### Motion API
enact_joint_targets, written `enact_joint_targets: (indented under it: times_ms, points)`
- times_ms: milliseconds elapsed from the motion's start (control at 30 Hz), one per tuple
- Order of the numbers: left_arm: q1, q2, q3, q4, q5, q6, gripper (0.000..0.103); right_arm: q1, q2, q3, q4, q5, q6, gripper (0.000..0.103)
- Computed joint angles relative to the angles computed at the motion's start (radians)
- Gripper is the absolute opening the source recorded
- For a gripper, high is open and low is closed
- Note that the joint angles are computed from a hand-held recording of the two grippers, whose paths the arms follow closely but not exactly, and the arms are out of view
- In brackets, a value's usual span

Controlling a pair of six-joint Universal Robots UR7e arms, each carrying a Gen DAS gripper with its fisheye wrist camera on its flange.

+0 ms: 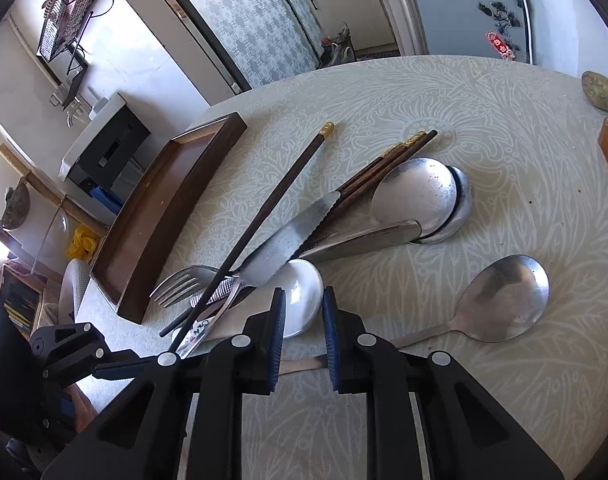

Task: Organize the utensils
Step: 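Reach the left tool into the utensil pile and grasp the white ceramic spoon, then carry the white spoon over the brown wooden tray and open the left tool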

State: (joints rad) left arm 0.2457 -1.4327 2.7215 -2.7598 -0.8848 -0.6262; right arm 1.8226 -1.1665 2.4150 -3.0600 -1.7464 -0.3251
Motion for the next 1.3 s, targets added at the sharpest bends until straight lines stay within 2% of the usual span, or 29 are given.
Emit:
enact_joint_targets:
  times_ms: [33, 67, 100, 333, 500, 567, 600, 633, 667, 833, 1033, 1167, 1300]
  points:
    - [-0.002, 0.001, -0.001, -0.002, 0.001, -0.001, 0.041, 0.000, 0.002, -0.001, -0.002, -0.003, 0.003, 0.018]
    - [0.001, 0.005, -0.002, -0.012, -0.002, 0.009, 0.041, 0.002, 0.002, -0.002, -0.001, -0.011, 0.005, 0.011]
    - [-0.001, 0.010, -0.004, -0.010, 0.001, 0.009, 0.041, -0.004, -0.002, -0.001, 0.003, -0.003, 0.001, 0.010]
    - [0.032, 0.067, -0.019, -0.044, -0.001, 0.017, 0.041, 0.000, -0.125, 0.050, 0.039, 0.019, -0.019, 0.006]
    - [0.019, 0.098, -0.023, -0.052, -0.015, 0.017, 0.041, 0.012, -0.221, 0.079, 0.100, 0.050, -0.023, 0.005]
    - [0.016, 0.109, -0.025, -0.049, -0.018, 0.018, 0.041, 0.028, -0.242, 0.086, 0.108, 0.039, -0.022, 0.005]
    - [0.014, 0.110, -0.024, -0.047, -0.017, 0.017, 0.035, 0.035, -0.249, 0.087, 0.115, 0.037, -0.019, 0.005]
    - [0.011, 0.105, -0.025, -0.038, -0.012, 0.012, 0.022, 0.041, -0.255, 0.087, 0.120, 0.034, -0.015, 0.005]
    - [0.012, 0.096, -0.027, -0.021, -0.008, 0.004, 0.018, 0.050, -0.258, 0.086, 0.122, 0.028, -0.012, 0.005]
    - [-0.010, -0.020, -0.021, 0.072, -0.001, -0.012, 0.018, 0.109, -0.251, 0.059, 0.138, 0.025, 0.020, 0.005]
    - [-0.049, -0.263, -0.028, 0.376, 0.072, -0.089, 0.018, 0.205, -0.135, -0.038, 0.140, 0.037, 0.068, 0.005]
    - [-0.015, -0.427, -0.045, 0.572, 0.116, -0.117, 0.018, 0.255, 0.006, -0.143, 0.143, 0.057, 0.088, 0.005]
    - [0.067, -0.525, -0.065, 0.665, 0.158, -0.094, 0.018, 0.284, 0.148, -0.263, 0.164, 0.070, 0.090, 0.005]
